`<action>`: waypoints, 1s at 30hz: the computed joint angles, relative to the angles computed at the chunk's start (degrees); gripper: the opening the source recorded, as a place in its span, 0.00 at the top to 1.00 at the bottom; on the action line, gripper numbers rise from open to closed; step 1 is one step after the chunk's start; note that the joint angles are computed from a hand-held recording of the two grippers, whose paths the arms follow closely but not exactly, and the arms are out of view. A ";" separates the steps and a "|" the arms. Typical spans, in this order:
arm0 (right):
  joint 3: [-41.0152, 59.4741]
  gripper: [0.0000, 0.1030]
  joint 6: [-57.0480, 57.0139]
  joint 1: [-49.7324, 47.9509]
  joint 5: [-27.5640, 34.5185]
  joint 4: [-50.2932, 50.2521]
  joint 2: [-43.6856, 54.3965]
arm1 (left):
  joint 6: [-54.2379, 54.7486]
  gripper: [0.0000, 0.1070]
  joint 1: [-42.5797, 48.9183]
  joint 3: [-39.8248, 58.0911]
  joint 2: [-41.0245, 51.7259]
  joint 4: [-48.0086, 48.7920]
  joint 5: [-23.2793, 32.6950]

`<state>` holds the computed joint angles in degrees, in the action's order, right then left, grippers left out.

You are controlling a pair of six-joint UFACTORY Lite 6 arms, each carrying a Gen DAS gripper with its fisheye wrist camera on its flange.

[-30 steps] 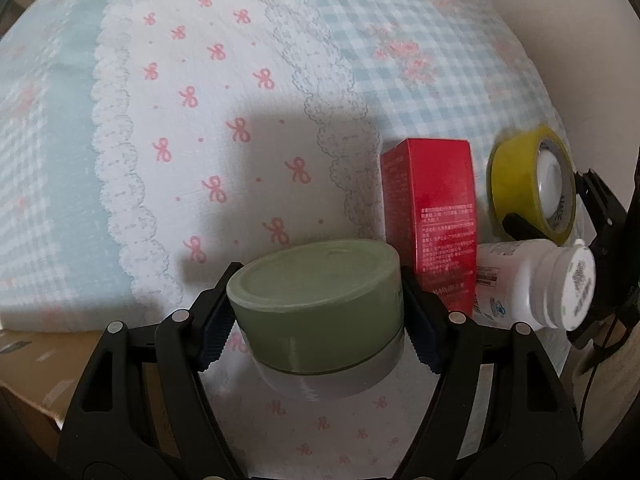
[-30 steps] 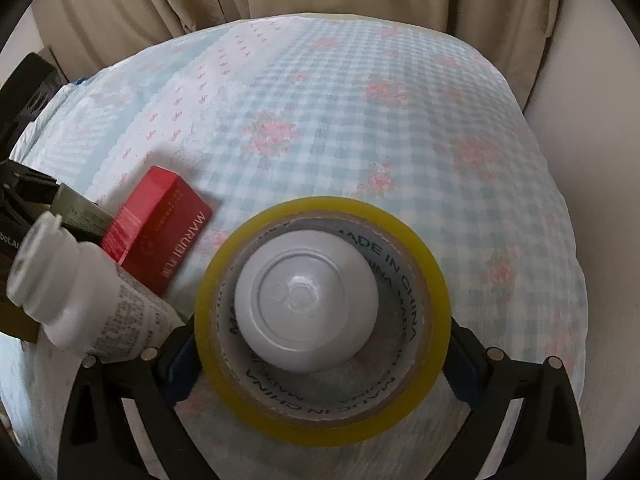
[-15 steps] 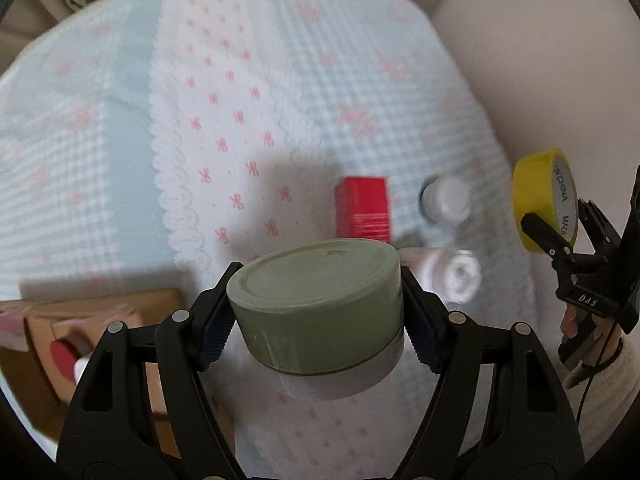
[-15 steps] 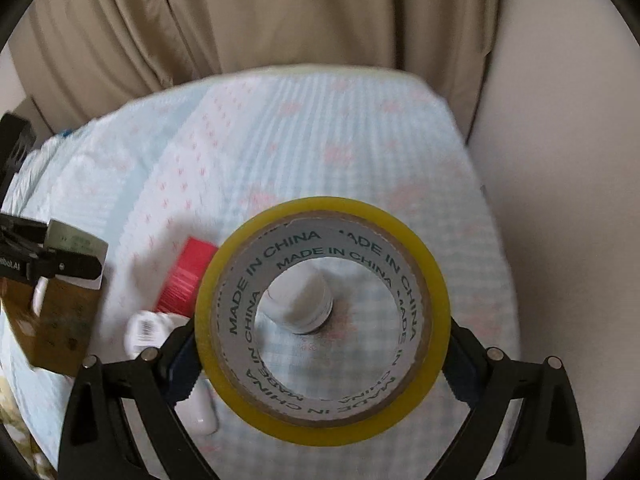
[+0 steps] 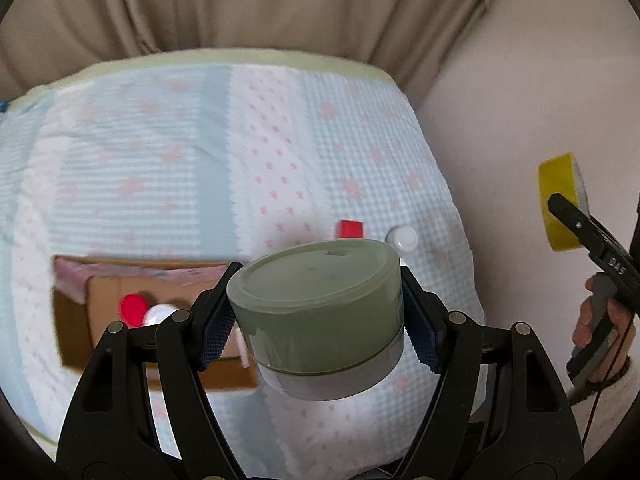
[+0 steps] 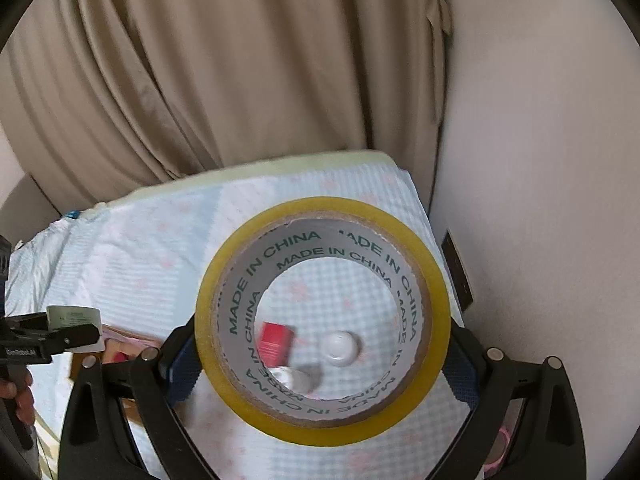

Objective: Organize rigid objects
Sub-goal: 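Carry the green jar and yellow tape into the box and release both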

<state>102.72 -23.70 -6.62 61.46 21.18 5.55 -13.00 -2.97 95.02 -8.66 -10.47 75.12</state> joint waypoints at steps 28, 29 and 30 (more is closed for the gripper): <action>22.45 0.05 77.76 69.66 6.05 -29.69 24.20 | 80.20 0.33 75.82 3.33 18.74 -9.94 14.95; 21.23 0.05 80.82 70.46 5.20 -29.69 24.51 | 81.61 0.33 75.27 2.23 19.85 -9.00 13.06; 21.43 0.05 83.21 71.14 4.85 -29.73 25.67 | 82.88 0.33 74.62 1.10 21.02 -8.05 11.04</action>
<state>124.16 59.51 64.51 66.31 -8.55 31.22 69.88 71.65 96.13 12.36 -18.52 86.15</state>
